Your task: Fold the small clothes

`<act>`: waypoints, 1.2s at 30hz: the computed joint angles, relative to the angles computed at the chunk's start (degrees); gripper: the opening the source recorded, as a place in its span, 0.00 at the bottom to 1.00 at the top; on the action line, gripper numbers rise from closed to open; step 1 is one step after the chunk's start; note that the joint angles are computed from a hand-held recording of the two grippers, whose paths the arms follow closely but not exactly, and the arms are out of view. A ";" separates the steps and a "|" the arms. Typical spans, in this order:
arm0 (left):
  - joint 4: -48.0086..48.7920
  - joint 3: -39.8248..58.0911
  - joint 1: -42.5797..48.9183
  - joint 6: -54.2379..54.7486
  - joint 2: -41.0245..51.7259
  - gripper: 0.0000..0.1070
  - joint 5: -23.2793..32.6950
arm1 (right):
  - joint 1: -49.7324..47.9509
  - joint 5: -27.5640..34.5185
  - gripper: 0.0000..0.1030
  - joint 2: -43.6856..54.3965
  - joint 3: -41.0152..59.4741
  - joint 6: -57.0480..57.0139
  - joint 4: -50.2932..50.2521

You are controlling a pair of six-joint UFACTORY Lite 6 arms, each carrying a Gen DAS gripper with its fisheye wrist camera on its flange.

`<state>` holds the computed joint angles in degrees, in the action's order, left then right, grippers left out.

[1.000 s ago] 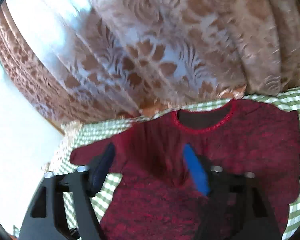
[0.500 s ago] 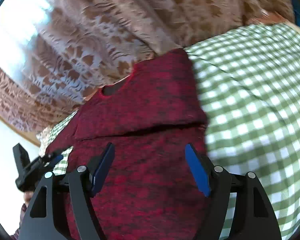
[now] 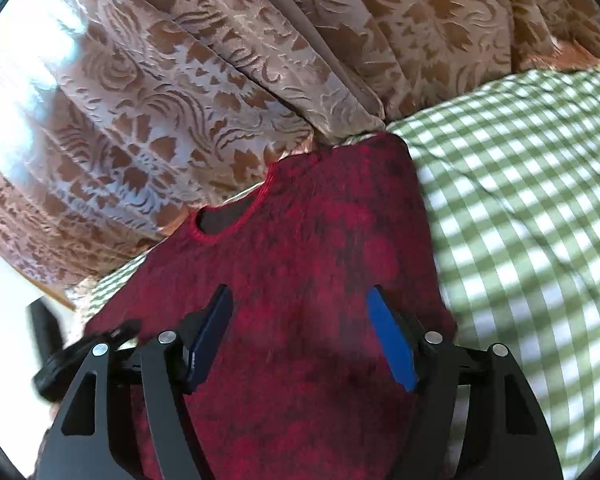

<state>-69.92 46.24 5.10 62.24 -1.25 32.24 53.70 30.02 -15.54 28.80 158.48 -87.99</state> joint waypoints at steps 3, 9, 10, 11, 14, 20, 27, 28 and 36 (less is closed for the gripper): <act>3.39 -1.58 -1.10 -1.50 -0.37 0.08 -4.38 | -7.28 -4.74 0.68 9.83 5.39 0.87 -4.59; -2.79 -2.13 -0.70 5.33 5.16 0.16 -6.10 | -7.68 -2.75 0.77 26.03 13.76 -0.86 -6.28; -2.51 -2.43 -0.31 5.34 4.84 0.20 -5.74 | -6.29 -0.87 0.80 28.04 15.86 -5.75 -2.12; -1.52 -2.40 0.04 4.47 4.46 0.23 -5.11 | -5.70 -0.01 0.83 29.12 16.99 -8.24 -0.15; 1.38 -3.63 2.59 1.79 0.08 0.46 -1.10 | -5.27 0.68 0.88 30.84 18.94 -12.90 2.84; 1.77 -5.67 18.08 5.59 -6.26 0.58 10.39 | -4.68 2.47 0.97 31.30 25.05 -34.16 20.30; 4.03 4.78 44.37 6.03 7.41 0.64 16.88 | 11.33 12.02 0.97 29.71 30.03 -35.92 23.73; 4.57 7.57 46.64 5.08 10.06 0.64 17.49 | 13.26 11.87 0.97 31.47 32.07 -37.52 24.70; 11.69 36.40 54.35 -8.09 32.35 0.60 19.97 | 18.66 10.56 0.97 48.27 47.34 -43.07 28.82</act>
